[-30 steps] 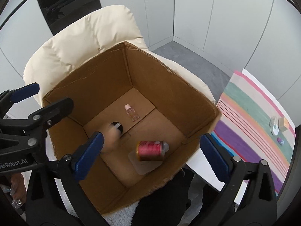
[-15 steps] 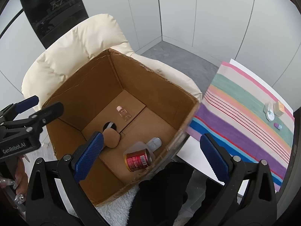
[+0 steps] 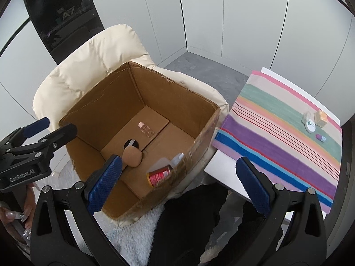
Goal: Organize objects
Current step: 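Withdraw both open tools from the box toward the striped table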
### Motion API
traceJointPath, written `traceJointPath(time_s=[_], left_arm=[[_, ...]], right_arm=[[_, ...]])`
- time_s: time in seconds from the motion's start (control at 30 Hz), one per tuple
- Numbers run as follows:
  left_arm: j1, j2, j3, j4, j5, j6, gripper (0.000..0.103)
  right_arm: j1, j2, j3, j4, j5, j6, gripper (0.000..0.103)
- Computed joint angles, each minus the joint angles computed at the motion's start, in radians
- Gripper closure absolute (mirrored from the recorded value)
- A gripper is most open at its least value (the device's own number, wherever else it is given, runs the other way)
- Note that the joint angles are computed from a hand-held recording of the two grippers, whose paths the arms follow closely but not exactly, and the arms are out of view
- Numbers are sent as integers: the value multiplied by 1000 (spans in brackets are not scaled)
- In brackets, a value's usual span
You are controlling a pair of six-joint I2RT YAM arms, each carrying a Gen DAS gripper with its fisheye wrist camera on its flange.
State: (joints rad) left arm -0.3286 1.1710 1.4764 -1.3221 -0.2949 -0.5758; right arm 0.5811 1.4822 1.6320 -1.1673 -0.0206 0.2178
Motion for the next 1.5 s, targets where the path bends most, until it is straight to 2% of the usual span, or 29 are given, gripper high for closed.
traceJointPath(time_s=[0.3,0.63,0.9,1.07,1.27,1.5], left_arm=[[-169,-95,-15,-92,-87,-151,4],[-244,-81,-4,-105,-155,-166,4],[-240,-51,-3,-61,-117,-142,4],[-257,3,19,-18,-86,-130,4],[-337,128,94,27,-86,-116,4],[-440,294,228,52,-103,-83,4]], right_arm=[[19,-126,-51,-81,7,35,0],[49,-197,-65,-117,39,50,0],[5,-236,-71,-140,47,52,0],[-78,-270,-75,-163,38,28,0],[-255,-322,-100,-193,0,-38,0],[-618,-377,-129,-236,-113,-209,0]])
